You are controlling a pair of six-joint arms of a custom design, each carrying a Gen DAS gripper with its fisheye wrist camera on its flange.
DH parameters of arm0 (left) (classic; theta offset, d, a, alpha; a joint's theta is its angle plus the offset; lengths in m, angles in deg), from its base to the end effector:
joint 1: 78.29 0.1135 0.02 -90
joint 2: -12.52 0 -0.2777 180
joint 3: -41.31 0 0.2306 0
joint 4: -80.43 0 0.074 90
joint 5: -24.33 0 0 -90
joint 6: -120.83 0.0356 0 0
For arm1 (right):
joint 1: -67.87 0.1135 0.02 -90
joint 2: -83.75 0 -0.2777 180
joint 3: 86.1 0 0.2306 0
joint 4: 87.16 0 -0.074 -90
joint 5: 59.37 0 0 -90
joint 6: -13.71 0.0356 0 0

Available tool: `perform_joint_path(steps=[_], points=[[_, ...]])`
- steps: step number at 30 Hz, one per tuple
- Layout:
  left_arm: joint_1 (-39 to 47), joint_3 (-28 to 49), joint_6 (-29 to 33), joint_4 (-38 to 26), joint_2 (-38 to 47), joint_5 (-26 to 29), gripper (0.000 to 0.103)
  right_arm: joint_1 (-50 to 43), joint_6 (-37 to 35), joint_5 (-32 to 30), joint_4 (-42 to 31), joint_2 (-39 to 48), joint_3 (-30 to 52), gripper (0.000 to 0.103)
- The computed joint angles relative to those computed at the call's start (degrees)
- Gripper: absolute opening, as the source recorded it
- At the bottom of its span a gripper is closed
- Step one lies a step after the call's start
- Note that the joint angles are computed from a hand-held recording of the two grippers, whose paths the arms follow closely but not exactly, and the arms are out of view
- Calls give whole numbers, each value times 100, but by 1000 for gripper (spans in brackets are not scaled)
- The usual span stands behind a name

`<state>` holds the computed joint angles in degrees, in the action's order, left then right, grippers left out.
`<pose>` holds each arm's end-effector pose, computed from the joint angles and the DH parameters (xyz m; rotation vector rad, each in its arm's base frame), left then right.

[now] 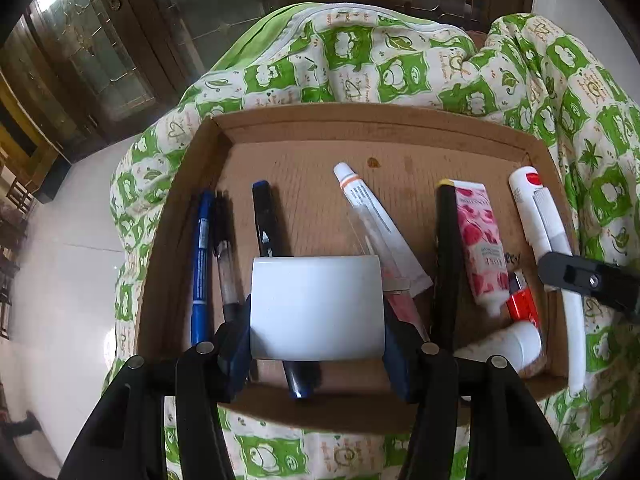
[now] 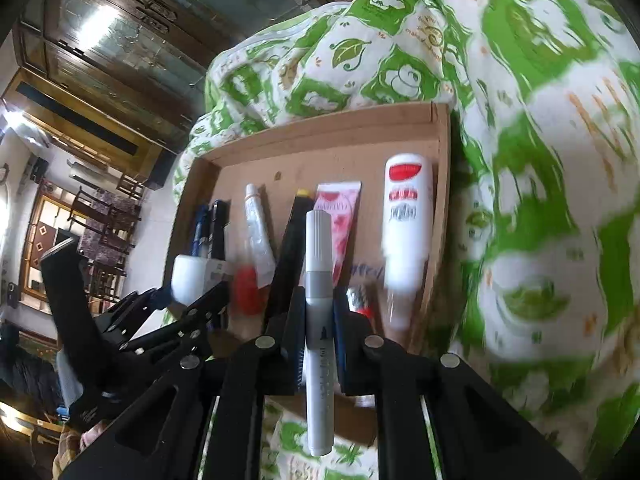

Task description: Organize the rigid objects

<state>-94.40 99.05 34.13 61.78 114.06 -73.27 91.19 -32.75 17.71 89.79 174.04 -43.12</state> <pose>0.2824 -0.0767 0.1291 0.4038 2.6171 0.1024 0.2238 0.1051 0.1380 0.3494 2.5599 0.7565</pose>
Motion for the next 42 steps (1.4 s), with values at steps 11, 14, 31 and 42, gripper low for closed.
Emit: perform_joint_path(steps=[11,14,31,42], points=[[113,-65,49,96,64,139,59,45,-418,700,-668,974,1115,12],[60,-110,67,130,35,38,59,49,-459,789,-673,1073,1212,12],[-167,-554,-55,222,-394,-180,64,447,-205,1279,-386,440,651,28],[-297,-1726,-294,421,-2734,-295,86,1703,547,2466,-520,-1270,-460,74]])
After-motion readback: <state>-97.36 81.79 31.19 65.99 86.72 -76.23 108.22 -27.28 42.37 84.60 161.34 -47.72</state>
